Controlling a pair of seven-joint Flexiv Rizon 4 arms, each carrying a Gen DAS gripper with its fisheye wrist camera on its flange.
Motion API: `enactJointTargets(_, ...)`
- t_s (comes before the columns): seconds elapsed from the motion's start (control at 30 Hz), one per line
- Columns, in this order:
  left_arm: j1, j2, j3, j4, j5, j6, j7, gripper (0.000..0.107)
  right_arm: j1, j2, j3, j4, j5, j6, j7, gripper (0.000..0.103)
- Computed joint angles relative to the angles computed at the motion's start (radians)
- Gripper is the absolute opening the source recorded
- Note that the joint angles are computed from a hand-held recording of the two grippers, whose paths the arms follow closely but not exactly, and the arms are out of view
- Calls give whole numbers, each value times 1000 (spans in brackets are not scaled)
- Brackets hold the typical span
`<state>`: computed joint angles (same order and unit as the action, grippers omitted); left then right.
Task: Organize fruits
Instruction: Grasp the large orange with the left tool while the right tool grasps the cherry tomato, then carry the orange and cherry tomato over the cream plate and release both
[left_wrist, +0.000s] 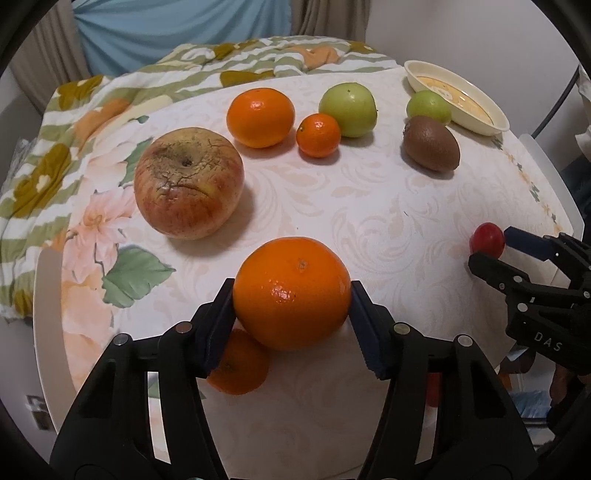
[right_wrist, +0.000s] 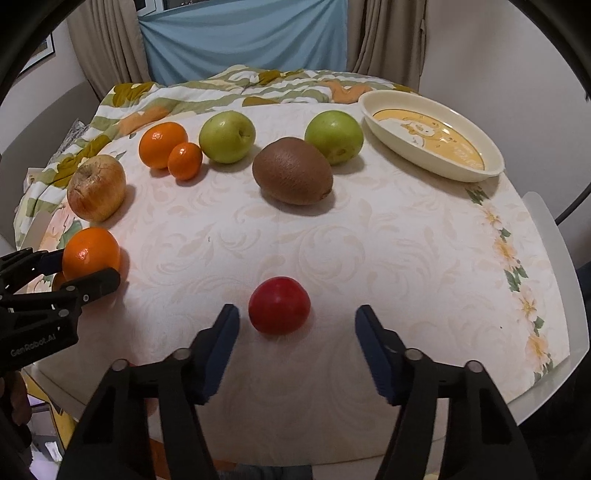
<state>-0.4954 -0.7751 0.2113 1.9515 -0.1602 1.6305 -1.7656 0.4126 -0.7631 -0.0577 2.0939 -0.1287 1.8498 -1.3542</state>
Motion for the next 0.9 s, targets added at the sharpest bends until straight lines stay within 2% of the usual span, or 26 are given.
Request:
enactJointTargets(0.1, -10, -2, 11, -4, -1, -6, -6, 66, -13, -8, 15, -10, -13, -2, -8, 49)
enactJointTargets(0.2, -13, 0, 11, 4, -1, 4, -16, 66, -8, -11, 10, -15, -22, 3, -24, 31)
enactJointTargets(0.53, -14, 22, -1, 25, -13, 31, -16, 66, -60, 11, 57, -13, -47, -5, -41, 30)
enactJointTargets(0.7, -56, 48, 34, 17, -21, 17, -25, 66, -121, 45, 105, -5, -69, -14, -39, 30)
enactJointTargets(0.9, -133, 70, 111, -36, -5, -50, -82, 66, -233, 81, 180, -18, -121, -34, -44, 30)
